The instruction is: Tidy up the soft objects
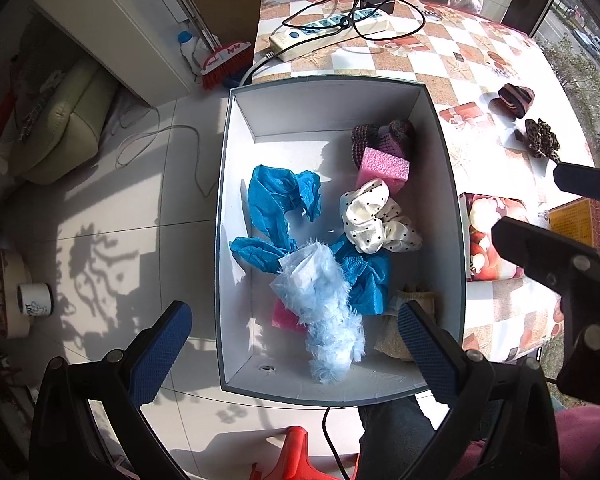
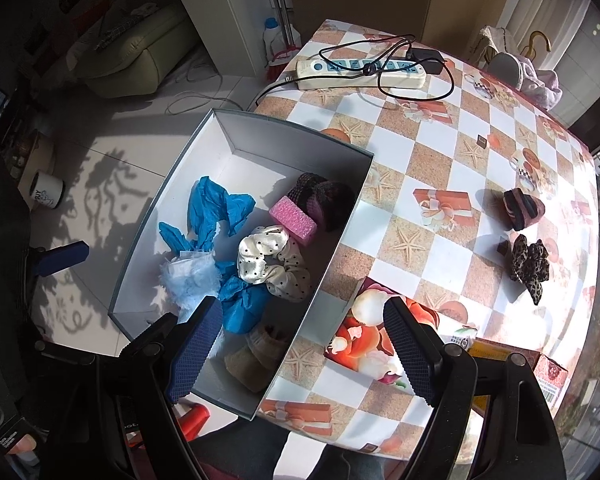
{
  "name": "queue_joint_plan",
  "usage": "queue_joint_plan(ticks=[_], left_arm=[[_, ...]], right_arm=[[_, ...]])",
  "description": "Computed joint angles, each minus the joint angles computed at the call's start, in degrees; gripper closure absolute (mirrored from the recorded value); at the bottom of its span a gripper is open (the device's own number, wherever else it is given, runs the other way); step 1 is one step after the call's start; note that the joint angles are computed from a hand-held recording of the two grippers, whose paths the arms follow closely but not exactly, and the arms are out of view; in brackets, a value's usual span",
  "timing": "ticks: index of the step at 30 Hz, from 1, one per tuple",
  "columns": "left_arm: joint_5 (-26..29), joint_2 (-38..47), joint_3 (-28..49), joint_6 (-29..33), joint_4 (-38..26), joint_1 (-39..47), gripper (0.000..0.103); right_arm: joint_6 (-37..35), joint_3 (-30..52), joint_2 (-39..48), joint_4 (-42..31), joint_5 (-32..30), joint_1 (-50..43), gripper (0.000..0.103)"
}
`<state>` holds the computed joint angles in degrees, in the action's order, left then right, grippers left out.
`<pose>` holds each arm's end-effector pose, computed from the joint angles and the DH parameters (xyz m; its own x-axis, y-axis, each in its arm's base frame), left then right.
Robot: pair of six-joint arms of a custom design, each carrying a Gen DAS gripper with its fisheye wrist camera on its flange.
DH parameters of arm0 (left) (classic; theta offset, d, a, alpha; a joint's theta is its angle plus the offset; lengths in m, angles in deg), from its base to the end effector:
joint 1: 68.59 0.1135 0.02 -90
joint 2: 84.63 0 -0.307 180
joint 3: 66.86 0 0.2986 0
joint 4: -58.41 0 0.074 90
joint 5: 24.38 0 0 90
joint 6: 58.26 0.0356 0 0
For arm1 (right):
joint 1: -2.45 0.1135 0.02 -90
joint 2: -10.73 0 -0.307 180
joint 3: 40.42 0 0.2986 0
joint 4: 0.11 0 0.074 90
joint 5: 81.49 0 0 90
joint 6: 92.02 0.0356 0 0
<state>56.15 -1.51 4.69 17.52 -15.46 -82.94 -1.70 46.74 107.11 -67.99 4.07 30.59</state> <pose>0.2770 -0.0648 0.2496 -0.9931 0.0040 -0.1174 -0.0125 0.9901 0.1395 0.3279 0.1785 0.2640 -0.8622 -0.4549 -0.2228 -0.4806 0.8736 0.0767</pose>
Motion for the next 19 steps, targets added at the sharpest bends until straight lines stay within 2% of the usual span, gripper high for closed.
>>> queue_joint_plan(ticks=[13,19], left_arm=[[-2.63,3.26,3.23,1.33,-2.00,-3.49,0.000],[1.19,-0.53,1.95,1.54,0.84,-2.29,0.000]], right_arm=[[1.42,-2.28,-2.02,1.61,-2.01,-2.73,0.019],[1.15,-2.61,-2.93,1.68,-2.14,-2.49,0.019]])
